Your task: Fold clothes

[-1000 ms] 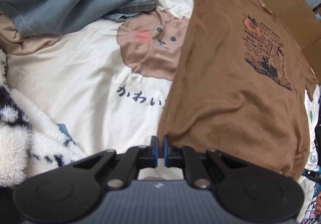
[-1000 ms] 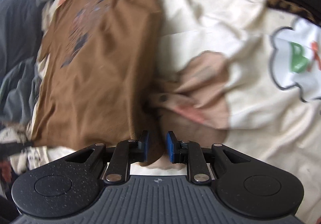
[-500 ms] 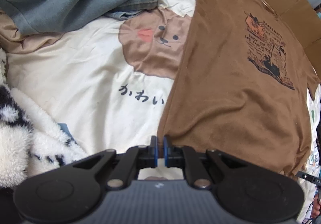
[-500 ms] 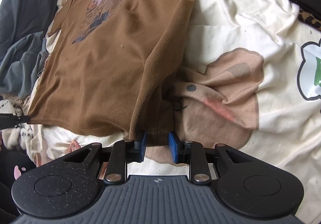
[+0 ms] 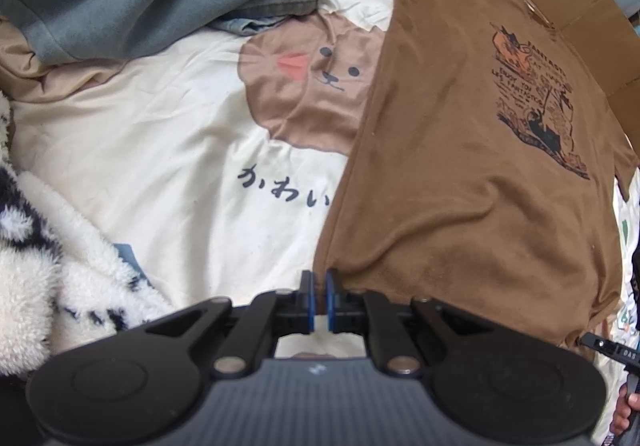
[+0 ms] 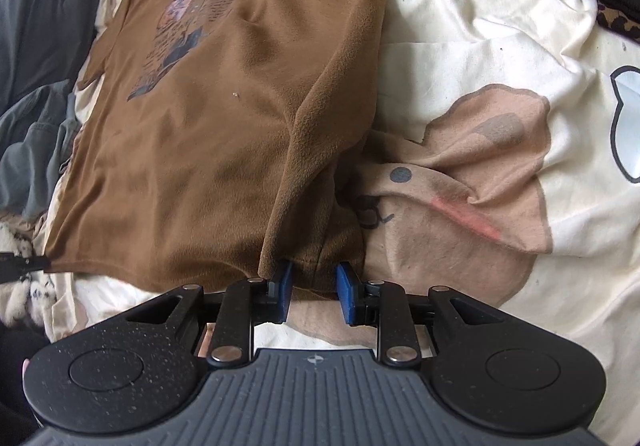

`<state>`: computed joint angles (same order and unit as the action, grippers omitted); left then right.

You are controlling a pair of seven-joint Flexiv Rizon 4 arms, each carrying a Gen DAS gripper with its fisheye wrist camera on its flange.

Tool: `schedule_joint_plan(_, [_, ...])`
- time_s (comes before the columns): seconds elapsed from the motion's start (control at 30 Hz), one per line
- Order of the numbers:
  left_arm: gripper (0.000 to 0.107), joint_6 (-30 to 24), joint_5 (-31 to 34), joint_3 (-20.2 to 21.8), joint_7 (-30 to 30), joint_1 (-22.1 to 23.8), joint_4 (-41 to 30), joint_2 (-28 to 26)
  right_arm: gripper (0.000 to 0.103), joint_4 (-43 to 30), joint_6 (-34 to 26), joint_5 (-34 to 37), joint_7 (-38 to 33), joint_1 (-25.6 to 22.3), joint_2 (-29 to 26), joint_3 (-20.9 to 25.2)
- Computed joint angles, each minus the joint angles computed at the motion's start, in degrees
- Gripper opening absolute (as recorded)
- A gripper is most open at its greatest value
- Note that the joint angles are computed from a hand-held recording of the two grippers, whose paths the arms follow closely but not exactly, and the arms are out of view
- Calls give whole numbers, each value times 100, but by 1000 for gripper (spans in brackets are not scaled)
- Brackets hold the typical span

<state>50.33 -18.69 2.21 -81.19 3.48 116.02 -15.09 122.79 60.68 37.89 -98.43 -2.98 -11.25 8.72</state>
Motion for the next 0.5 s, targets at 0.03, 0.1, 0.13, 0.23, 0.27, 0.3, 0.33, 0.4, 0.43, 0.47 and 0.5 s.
schedule_joint_plan(0.03, [5,5,-8,-3,5,2,5,-3,25,4,68,15,64,23,-27,-3])
schedule_joint_plan(0.1, [5,12,-18,-6,13,6,11,-11,24,15,195,28,171,51,-84,3])
schedule_joint_plan(0.13, [5,17,-21,-6,14,7,13,-14,21,21,249,19,214,59,-108,11])
schedule_joint_plan(0.23, [5,38,-42,-6,25,16,20,-15,5,-19,240,98,195,-12,-127,62])
schedule_joint_plan(0.27, [5,51,-49,-4,27,19,28,-10,4,-28,196,94,162,-36,-109,65])
schedule_joint_plan(0.3, [5,64,-62,-5,33,23,35,-4,4,-23,141,44,134,-51,-75,56])
schedule_joint_plan(0.33, [5,77,-78,-6,44,28,45,4,3,-22,67,4,112,-67,-31,42])
schedule_joint_plan(0.4, [5,107,-106,-8,65,35,69,27,3,-3,-102,-65,38,-103,97,2])
schedule_joint_plan(0.43, [5,124,-115,-7,70,34,80,40,3,5,-188,-97,-2,-114,162,-27])
schedule_joint_plan(0.47, [5,140,-113,-4,70,31,90,55,2,29,-274,-176,-11,-115,245,-68])
schedule_joint_plan(0.5, [5,158,-105,1,71,29,95,72,2,55,-361,-250,-20,-119,335,-114])
